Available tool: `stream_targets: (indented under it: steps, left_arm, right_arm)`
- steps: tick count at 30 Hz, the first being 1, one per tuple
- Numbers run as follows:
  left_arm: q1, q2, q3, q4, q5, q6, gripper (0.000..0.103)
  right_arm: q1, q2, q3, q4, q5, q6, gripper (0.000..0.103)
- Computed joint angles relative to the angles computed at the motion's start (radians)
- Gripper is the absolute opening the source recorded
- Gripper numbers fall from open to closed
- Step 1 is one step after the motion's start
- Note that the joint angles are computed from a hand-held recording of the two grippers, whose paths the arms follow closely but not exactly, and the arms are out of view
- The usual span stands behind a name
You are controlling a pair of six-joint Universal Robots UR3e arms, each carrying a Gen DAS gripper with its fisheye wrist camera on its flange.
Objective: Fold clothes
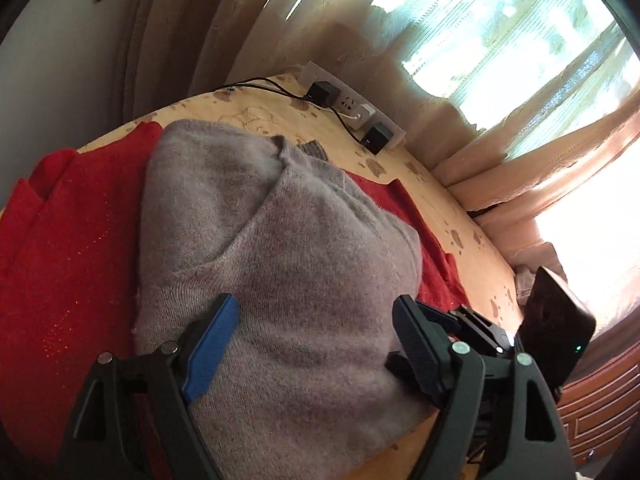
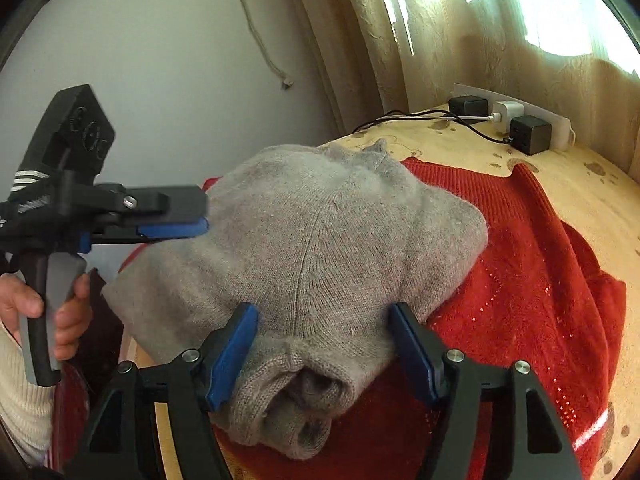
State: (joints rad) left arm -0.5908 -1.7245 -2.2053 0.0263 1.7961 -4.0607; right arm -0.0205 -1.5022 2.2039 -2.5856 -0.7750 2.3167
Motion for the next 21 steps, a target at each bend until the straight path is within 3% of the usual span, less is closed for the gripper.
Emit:
stream_targets:
  steps: [3, 7, 11, 14, 17, 19, 21]
  left_arm:
    - [-0.042, 0.015, -0.004, -0.014, 0.044, 0.014, 0.083]
    - [-0.090, 0.058, 0.067, -0.156, 0.111, -0.035, 0.083]
    - [-0.129, -0.005, 0.222, -0.310, 0.191, -0.014, 0.085]
    - [-0.141, -0.071, 0.323, -0.431, 0.228, -0.016, 0.092]
    - [-0.155, -0.145, 0.330, -0.402, 0.262, -0.023, 0.095]
    - [-0.195, -0.208, 0.369, -0.392, 0.333, 0.006, 0.103]
    - [-0.238, -0.269, 0.456, -0.488, 0.414, 0.010, 0.102]
  right_arm:
    - [0.001, -0.013, 0.004, -0.001, -0.012, -0.007, 0.075]
    - [-0.054, -0.103, 0.019, 0.089, 0.026, 0.012, 0.075]
    - [-0.082, -0.190, 0.086, 0.032, 0.057, -0.023, 0.075]
    - [-0.037, -0.191, 0.097, 0.014, -0.001, -0.054, 0.075]
    - [0.029, -0.124, 0.103, -0.076, -0.107, -0.028, 0.081]
    - [0.020, -0.090, 0.084, -0.042, -0.099, -0.030, 0.087]
    - [0.014, -0.078, 0.075, -0.029, -0.091, -0.027, 0.090]
